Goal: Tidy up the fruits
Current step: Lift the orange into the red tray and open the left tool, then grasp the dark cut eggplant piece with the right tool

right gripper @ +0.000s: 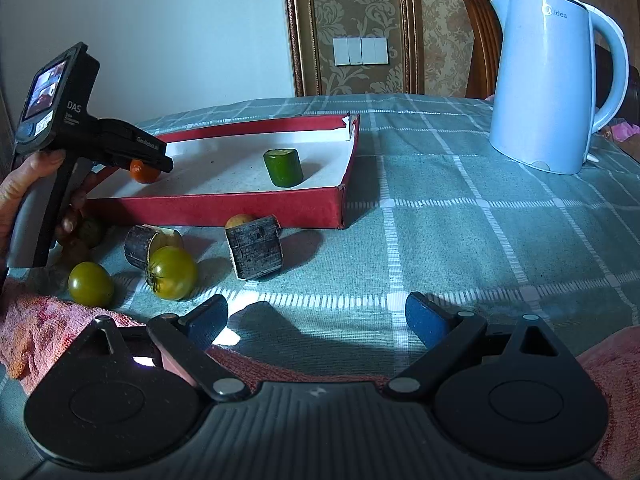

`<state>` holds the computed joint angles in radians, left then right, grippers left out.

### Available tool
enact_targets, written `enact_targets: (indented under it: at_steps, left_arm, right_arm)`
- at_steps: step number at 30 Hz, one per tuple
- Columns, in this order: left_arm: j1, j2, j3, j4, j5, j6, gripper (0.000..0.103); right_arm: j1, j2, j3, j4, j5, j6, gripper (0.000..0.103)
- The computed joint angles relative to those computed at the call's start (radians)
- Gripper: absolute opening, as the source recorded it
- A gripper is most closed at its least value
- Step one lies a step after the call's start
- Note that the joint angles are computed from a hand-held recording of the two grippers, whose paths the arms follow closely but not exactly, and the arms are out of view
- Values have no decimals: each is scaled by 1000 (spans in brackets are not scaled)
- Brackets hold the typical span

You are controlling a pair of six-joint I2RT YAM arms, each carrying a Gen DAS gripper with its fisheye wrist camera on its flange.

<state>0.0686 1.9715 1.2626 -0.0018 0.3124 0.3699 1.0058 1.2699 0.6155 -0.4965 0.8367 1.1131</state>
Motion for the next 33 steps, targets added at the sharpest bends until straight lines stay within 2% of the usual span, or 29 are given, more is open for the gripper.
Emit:
enact_targets:
  at_steps: [1, 2, 6, 10, 12, 15, 21, 26, 33]
  left_arm:
    - [-3, -7, -17, 24, -12, 3, 58]
    - [-1, -17, -35, 47, -13, 3, 65]
    - [24, -94, -127, 133, 15, 17, 68]
    - [129, -239, -299, 226, 161, 27, 78]
    - [202, -308, -391, 246, 243, 52, 79]
    - [316, -372, -464, 182, 379, 138, 79]
    - [497, -404, -509, 40, 548, 249, 79]
    - [539, -376, -515, 3, 545, 339, 80]
    - [543, -335, -519, 7, 512, 373, 81]
  right_arm:
    - [0, 0, 0, 0, 0, 0, 96]
    - [1, 2, 1, -2, 0, 1, 96]
    - [0, -2, -2, 3, -2, -2, 97]
    - [-1, -4, -5, 7, -2, -4, 97]
    - [-1, -2, -3, 5, -2, -4, 97]
    - [-1, -1, -3, 5, -2, -5, 97]
    - [2, 8, 6, -6, 0, -1, 97]
    - [2, 28, 22, -20, 0, -2, 97]
    - [9, 49, 39, -41, 11, 2, 97]
